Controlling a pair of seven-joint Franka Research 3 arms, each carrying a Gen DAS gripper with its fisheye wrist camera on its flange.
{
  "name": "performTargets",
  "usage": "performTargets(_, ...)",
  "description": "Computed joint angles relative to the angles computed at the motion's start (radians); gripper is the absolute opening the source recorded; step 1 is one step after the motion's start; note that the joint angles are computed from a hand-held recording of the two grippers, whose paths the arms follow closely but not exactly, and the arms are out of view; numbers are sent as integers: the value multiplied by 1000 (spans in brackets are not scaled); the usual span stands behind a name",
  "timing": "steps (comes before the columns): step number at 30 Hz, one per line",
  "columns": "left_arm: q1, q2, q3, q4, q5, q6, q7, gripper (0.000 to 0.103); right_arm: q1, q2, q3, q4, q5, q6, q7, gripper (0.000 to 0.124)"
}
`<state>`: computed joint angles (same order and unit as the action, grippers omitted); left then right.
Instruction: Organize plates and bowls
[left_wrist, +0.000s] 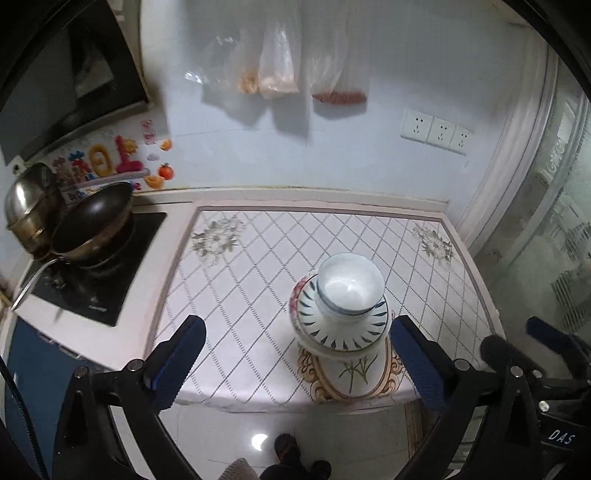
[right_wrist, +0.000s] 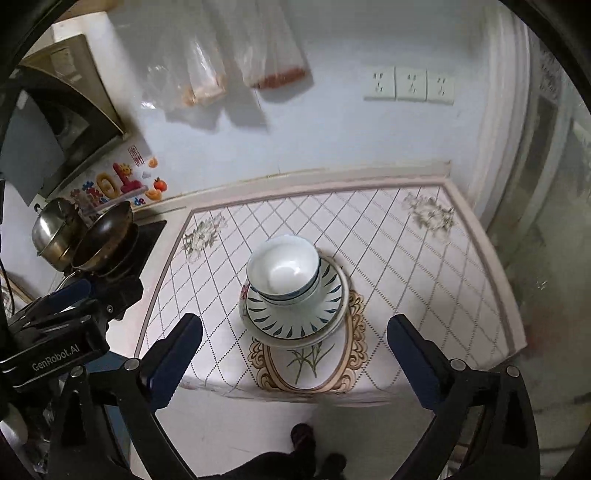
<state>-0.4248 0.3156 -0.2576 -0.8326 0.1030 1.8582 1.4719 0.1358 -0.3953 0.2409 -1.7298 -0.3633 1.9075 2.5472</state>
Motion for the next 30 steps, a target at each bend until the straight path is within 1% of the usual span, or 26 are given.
performTargets(1, 4, -29, 1, -41, -1, 19, -4, 103, 2, -11, 11, 6, -11, -15, 0, 102)
performTargets(2, 13, -85, 2, -117, -4, 50, -15, 103, 4, -21, 22, 12, -21, -32, 0, 103)
performTargets(4, 31, -166, -1, -223, -9, 92, -34, 103, 9, -44, 39, 18, -28, -52, -1, 103)
performTargets(8, 57, -282, -8, -352, -15, 122, -59, 103, 16, -94, 66, 20, -16, -90, -5, 103)
performTargets(12, 77, -372, -10, -443, -20, 148, -67, 103, 6, -124, 101, 37, -12, -130, -4, 103)
performTargets(18, 97, -461, -2, -523, -50, 168, -47, 103, -13, -146, 164, 81, -27, -191, 3, 103)
performTargets(22, 105, -510, 10, -570, -78, 183, -18, 103, -22, -142, 199, 116, -42, -219, 7, 103)
performTargets(26, 112, -548, 28, -600, -115, 184, 10, 103, -38, -119, 249, 170, -78, -263, 19, 103)
performTargets(30, 121, -569, 38, -622, -128, 198, 31, 103, -32, -107, 263, 192, -89, -279, 30, 103)
